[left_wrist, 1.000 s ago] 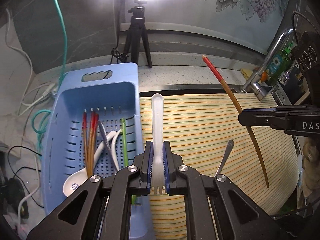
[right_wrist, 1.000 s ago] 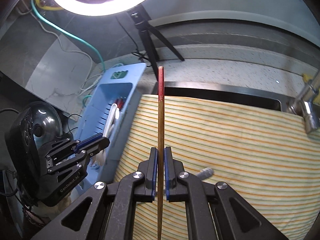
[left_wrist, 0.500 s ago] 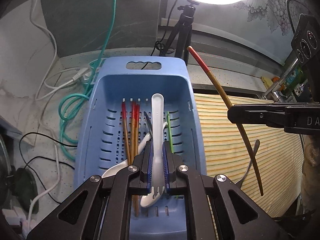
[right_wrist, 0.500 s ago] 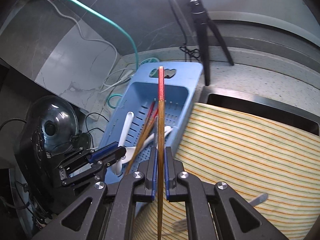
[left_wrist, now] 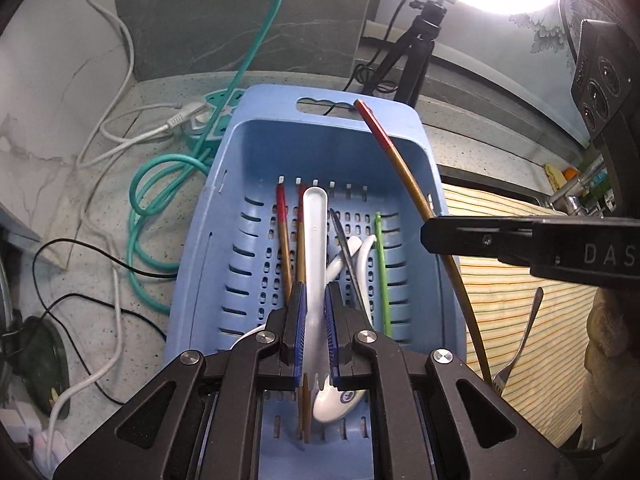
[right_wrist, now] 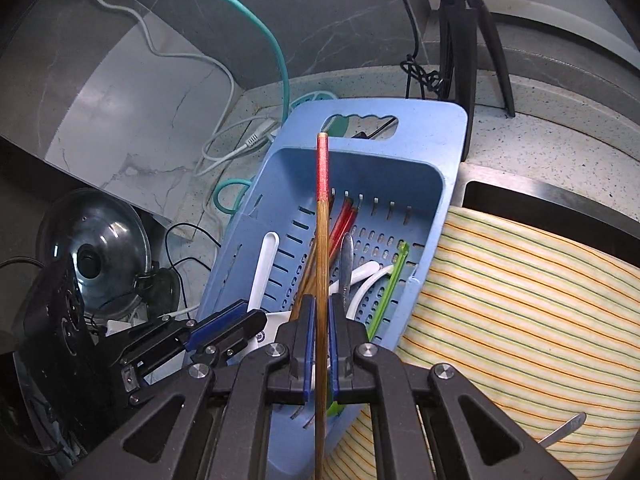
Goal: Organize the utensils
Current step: 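Carry the spork and chopstick over the blue basket with both grippers, then lower the spork and chopstick into the basket and open both grippers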
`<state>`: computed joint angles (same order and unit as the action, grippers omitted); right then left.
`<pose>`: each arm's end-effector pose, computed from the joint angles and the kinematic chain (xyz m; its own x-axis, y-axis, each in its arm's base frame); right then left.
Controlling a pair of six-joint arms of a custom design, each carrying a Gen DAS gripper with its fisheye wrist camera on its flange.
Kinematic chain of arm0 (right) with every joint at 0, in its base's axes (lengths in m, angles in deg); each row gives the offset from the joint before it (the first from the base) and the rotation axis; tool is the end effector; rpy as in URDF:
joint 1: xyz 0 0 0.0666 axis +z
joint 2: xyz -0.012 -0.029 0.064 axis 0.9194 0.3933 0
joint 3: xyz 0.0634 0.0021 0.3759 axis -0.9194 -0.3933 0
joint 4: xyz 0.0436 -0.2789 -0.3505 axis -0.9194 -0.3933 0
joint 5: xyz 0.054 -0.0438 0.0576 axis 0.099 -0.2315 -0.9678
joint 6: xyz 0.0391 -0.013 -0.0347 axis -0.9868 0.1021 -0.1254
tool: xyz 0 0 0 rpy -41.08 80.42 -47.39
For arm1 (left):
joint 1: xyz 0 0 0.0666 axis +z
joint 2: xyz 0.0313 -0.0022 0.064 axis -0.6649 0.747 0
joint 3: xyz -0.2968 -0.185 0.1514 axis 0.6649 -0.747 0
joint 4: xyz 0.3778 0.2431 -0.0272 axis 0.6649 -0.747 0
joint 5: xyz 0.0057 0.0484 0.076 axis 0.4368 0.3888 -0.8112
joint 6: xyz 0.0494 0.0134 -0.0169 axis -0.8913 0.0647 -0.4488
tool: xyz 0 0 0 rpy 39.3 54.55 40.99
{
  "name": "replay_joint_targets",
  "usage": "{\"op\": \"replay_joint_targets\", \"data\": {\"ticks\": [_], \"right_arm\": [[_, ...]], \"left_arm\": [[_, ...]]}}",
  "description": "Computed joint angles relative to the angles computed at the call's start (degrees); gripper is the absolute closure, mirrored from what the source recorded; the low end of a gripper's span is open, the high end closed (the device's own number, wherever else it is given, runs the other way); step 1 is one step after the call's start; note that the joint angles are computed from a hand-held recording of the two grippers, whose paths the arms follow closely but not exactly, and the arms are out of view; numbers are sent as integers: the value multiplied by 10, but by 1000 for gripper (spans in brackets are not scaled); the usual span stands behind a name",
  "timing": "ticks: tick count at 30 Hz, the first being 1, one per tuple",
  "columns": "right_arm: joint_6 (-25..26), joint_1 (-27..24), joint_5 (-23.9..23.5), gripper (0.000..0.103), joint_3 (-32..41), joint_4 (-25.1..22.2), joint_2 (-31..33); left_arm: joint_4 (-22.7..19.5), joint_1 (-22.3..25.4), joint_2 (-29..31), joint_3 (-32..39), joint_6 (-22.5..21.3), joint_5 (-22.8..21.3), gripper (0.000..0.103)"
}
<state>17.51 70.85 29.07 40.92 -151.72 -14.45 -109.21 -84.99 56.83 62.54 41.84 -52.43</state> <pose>0.4068 0.0464 0.4228 -0.9429 -0.2318 -0.2391 -0.3216 0.8201 0.4733 0.3290 -0.3004 0.4184 -0.9082 -0.0476 -0.4158 -0.0033 0.9943 -0.1066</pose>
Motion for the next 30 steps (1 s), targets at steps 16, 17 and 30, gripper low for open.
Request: {"op": "replay_joint_targets", "data": {"ticks": [16, 17, 30], "right_arm": [[33, -26, -4, 83, 5, -8, -10], [39, -32, -7, 83, 6, -13, -10], [130, -128, -25, 72, 17, -73, -25]], "left_arm": [[-9, -9, -8, 0, 12, -18, 76], [-9, -12, -9, 0, 12, -18, 76], [2, -70, 3, 27, 32, -33, 68]]}}
